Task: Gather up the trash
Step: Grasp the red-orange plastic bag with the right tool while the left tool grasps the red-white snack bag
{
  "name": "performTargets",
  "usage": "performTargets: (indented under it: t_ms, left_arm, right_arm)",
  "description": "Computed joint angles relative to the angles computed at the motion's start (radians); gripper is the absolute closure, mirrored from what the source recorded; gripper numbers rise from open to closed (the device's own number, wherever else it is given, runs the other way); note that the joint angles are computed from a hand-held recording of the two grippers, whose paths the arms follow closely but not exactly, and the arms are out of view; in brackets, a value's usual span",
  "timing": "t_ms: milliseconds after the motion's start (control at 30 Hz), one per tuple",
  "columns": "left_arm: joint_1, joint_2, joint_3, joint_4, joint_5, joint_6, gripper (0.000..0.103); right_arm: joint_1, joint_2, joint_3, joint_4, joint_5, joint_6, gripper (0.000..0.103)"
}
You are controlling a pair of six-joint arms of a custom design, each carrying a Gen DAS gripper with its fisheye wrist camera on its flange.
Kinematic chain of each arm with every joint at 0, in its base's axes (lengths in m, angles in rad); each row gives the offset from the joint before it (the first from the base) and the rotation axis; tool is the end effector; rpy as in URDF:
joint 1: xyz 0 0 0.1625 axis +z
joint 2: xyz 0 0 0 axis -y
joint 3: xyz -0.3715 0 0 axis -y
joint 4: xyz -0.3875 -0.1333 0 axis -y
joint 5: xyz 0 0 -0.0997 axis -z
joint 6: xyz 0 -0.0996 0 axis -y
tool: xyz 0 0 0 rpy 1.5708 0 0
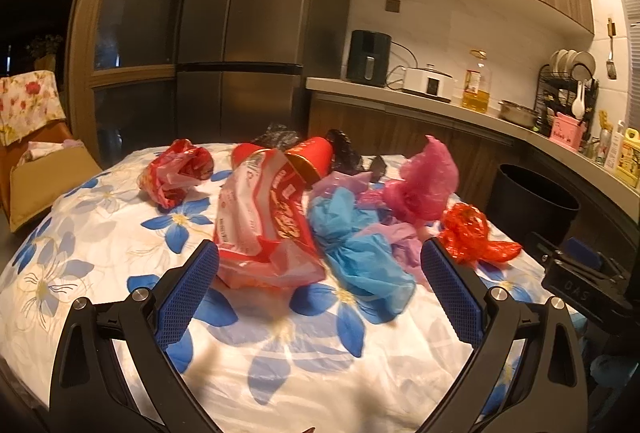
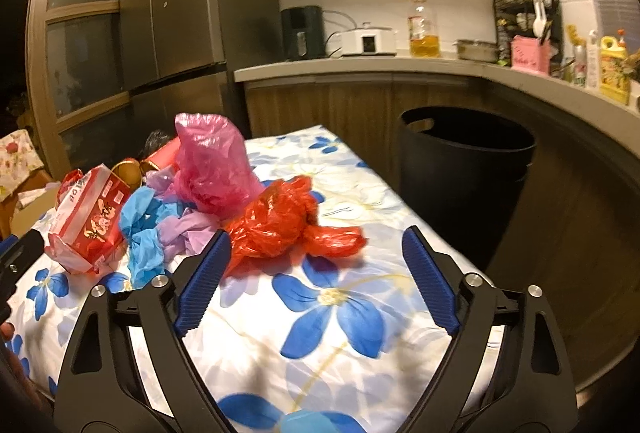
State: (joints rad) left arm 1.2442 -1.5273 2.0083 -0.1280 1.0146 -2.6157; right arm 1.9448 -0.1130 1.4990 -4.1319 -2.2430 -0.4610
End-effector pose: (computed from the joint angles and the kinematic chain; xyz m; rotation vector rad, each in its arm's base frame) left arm 0.0463 -0.4428 0.2316 0.4914 2.1010 -1.4081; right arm 0.2675 -0.4866 -0.1146 0.4027 -2.1065 1.3581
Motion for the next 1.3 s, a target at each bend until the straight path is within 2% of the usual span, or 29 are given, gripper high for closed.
performTargets:
  t_ms: [400, 467, 600, 667, 700, 733, 767, 900, 1000, 1133, 1200, 1233, 1300]
  left_arm:
    - [0.049, 0.032, -0.036, -0.059, 0.045, 0.014, 0.009]
    - [0.055, 0.041, -0.058, -0.060, 0.037, 0.008, 0.009]
    - [0.069, 0.074, -0.107, -0.046, 0.030, 0.002, 0.011]
    - [0.081, 0.099, -0.135, -0.039, 0.021, 0.000, 0.014]
    - [0.090, 0.113, -0.154, -0.025, 0.020, -0.010, 0.016]
    - [0.098, 0.126, -0.172, -0.010, 0.020, -0.021, 0.029]
    - [0.106, 0.145, -0.199, 0.019, 0.014, -0.042, 0.037]
    - [0.120, 0.180, -0.236, 0.056, 0.000, -0.066, 0.049]
    - [0.124, 0.190, -0.245, 0.071, 0.002, -0.078, 0.057]
    - [0.128, 0.202, -0.262, 0.100, 0.005, -0.090, 0.077]
    - [0.132, 0.209, -0.274, 0.118, 0.007, -0.103, 0.082]
    - [0.133, 0.208, -0.274, 0.119, 0.005, -0.105, 0.095]
    - [0.128, 0.205, -0.271, 0.118, -0.006, -0.109, 0.099]
  right_arm:
    - [-0.063, 0.057, -0.163, 0.185, 0.088, 0.034, 0.032]
    - [-0.069, 0.066, -0.183, 0.211, 0.093, 0.037, 0.037]
    - [-0.082, 0.071, -0.206, 0.286, 0.104, 0.061, 0.057]
    - [-0.087, 0.071, -0.205, 0.291, 0.111, 0.062, 0.063]
    - [-0.089, 0.072, -0.206, 0.295, 0.114, 0.063, 0.068]
    - [-0.091, 0.071, -0.204, 0.299, 0.115, 0.065, 0.074]
    - [-0.091, 0.070, -0.202, 0.302, 0.116, 0.068, 0.075]
    - [-0.091, 0.067, -0.194, 0.286, 0.116, 0.063, 0.082]
    - [-0.088, 0.067, -0.188, 0.255, 0.107, 0.051, 0.084]
    - [-0.079, 0.072, -0.184, 0.206, 0.090, 0.017, 0.084]
    - [-0.074, 0.070, -0.176, 0.181, 0.083, 0.004, 0.084]
    - [-0.071, 0.068, -0.171, 0.177, 0.082, 0.005, 0.084]
    - [-0.068, 0.057, -0.153, 0.165, 0.079, 0.010, 0.084]
